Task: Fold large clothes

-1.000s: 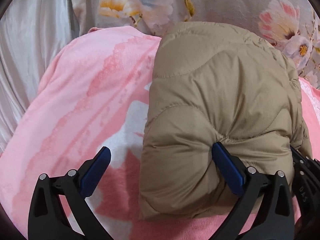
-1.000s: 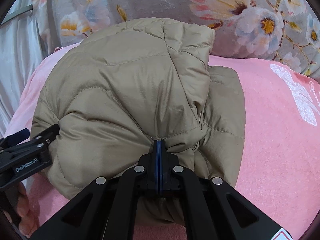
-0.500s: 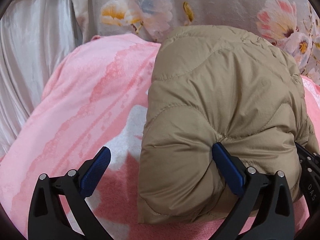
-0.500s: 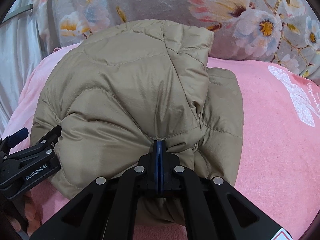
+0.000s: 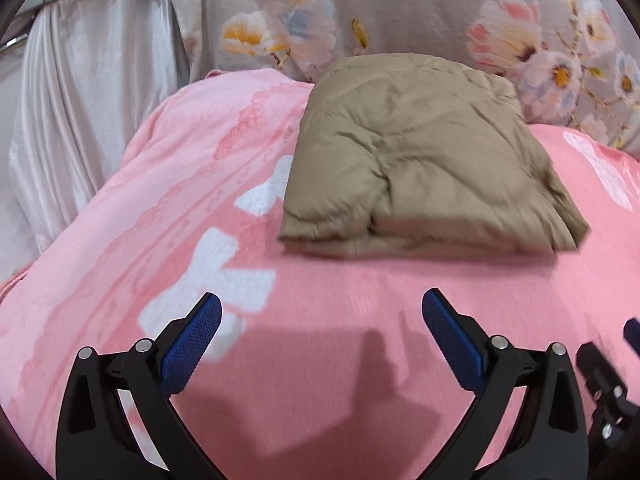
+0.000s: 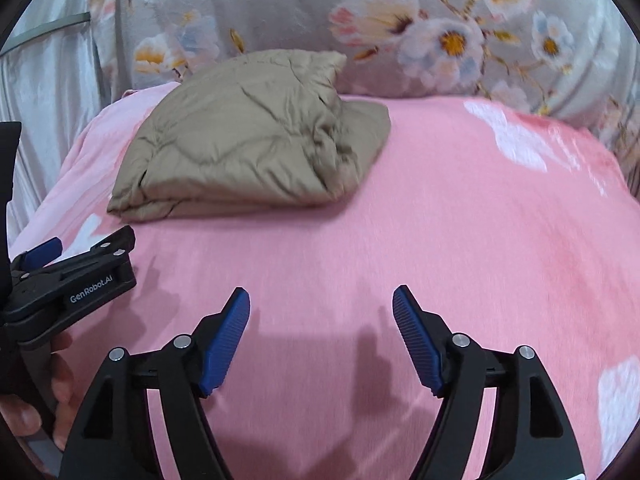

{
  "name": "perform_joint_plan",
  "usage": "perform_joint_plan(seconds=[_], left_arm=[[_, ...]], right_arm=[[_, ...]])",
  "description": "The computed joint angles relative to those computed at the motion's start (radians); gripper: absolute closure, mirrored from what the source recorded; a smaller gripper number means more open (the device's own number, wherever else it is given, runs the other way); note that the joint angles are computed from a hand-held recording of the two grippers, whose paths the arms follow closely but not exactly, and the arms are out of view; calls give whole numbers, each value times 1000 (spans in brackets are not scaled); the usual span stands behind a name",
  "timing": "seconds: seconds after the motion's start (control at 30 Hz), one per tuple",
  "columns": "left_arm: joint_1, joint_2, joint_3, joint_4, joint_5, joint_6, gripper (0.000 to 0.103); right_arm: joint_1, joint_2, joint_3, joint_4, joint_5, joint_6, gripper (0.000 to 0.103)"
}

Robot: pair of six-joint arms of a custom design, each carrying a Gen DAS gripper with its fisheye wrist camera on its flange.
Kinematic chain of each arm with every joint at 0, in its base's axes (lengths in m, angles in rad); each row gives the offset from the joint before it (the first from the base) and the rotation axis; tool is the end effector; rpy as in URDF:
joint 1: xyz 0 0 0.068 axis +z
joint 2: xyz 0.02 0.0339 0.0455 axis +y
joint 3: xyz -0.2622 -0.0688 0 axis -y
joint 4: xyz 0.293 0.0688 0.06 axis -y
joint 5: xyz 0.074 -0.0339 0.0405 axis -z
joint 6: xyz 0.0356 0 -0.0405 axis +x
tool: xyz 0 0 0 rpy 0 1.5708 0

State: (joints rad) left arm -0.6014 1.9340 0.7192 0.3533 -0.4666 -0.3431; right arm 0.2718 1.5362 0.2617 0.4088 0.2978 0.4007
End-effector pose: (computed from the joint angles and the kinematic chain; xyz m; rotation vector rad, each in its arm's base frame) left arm 0.2897 -0.1794 0.0246 0.0959 2.3155 0.0997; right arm 0.2185 0.0500 0.0306 0.2847 2.3697 -0.0482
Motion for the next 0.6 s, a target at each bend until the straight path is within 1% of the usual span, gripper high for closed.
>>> perform_joint_plan(seconds=[0.1, 0.2, 0.37, 0.47, 0.53, 0.6], left_arm=[[-42, -36, -45, -31, -18, -33, 5], [-80, -79, -100, -36, -42, -75, 5], [-123, -122, -160, -48, -64, -117, 5], [-138, -128, -171, -36, -85, -119, 5], [-137, -122, -164, -44, -82, -120, 5], [-137, -119, -161, -49, -83, -122, 5]], right_arm=[[67, -66, -58, -17, 58, 46, 31], [136, -107, -85, -49, 126, 82, 30], [204, -173, -125, -97, 189, 138, 29], [196, -172, -126, -96, 185, 137, 28], [190, -156, -119, -95, 176, 135, 28], [204, -146, -112, -101, 190, 143, 28]])
